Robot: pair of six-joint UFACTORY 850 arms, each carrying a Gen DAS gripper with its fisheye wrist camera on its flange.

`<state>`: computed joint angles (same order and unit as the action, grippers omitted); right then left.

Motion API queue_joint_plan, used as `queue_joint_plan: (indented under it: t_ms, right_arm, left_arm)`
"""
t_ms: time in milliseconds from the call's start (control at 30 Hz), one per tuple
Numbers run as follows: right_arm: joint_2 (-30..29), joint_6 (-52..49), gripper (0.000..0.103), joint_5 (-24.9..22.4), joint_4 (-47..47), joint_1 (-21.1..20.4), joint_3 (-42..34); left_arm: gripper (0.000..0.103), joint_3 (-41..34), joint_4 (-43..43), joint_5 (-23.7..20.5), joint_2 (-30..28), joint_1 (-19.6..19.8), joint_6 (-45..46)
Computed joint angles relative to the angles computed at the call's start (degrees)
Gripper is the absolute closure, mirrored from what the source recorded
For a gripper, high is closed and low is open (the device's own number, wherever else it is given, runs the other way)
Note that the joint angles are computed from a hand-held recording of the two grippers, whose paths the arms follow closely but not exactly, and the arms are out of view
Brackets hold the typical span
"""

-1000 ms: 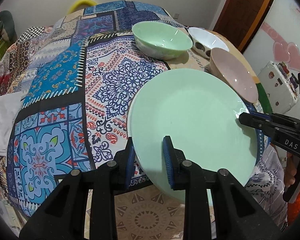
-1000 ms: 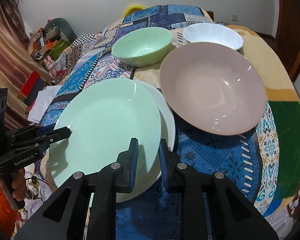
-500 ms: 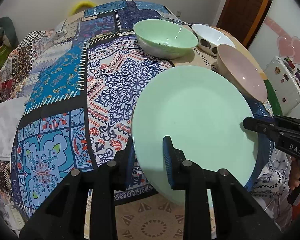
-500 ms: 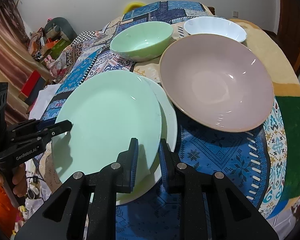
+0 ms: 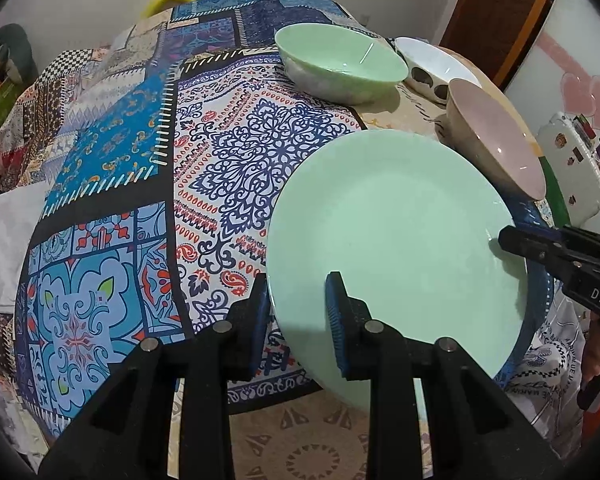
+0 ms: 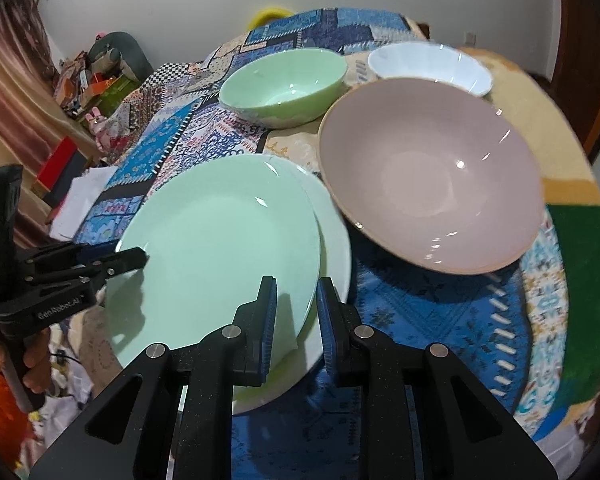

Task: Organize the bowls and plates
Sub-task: 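Lower the pale green plate onto the white plate and open both grippers, then move both grippers to the pinkish-beige bowl rim and close them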

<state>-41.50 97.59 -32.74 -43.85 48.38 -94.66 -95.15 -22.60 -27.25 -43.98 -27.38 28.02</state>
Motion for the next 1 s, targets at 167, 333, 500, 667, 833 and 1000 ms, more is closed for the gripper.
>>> queue_joint_plan:
  t_ms: [167, 333, 500, 667, 833, 1000]
  right_arm:
    - [1.6, 0.8, 0.083, -2.3, -2.4, 0.6, 1.2]
    - [3.3, 4.4, 0.074, -4.2, -6.2, 1.2, 2.5]
    - [5.1, 9.2, 0.062, -7.1, -11.0, 1.8, 4.1]
    - [7.3, 13.6, 0.049, -9.7, -14.9, 2.0, 6.2]
    - [8.4, 14.9, 0.045, -13.7, -16.3, 1.8, 7.1]
    - [9.4, 16.0, 0.036, -16.6, -17.2, 1.5, 8.7]
  left_arm:
    - [0.068, 2.2, 2.8, 3.3, 2.0, -0.4, -2.1]
    - [0.059, 5.1, 2.1, 7.6, 5.3, -0.6, -1.2]
    - [0.045, 7.0, -2.7, 11.2, 8.2, -1.0, 3.5]
    - [0.035, 7.4, -14.2, 13.9, 10.3, -2.1, 14.5]
    - [0.019, 6.3, -27.7, 15.1, 10.4, -3.6, 27.4]
    - [0.014, 2.8, -36.9, 15.6, 7.8, -5.4, 36.4]
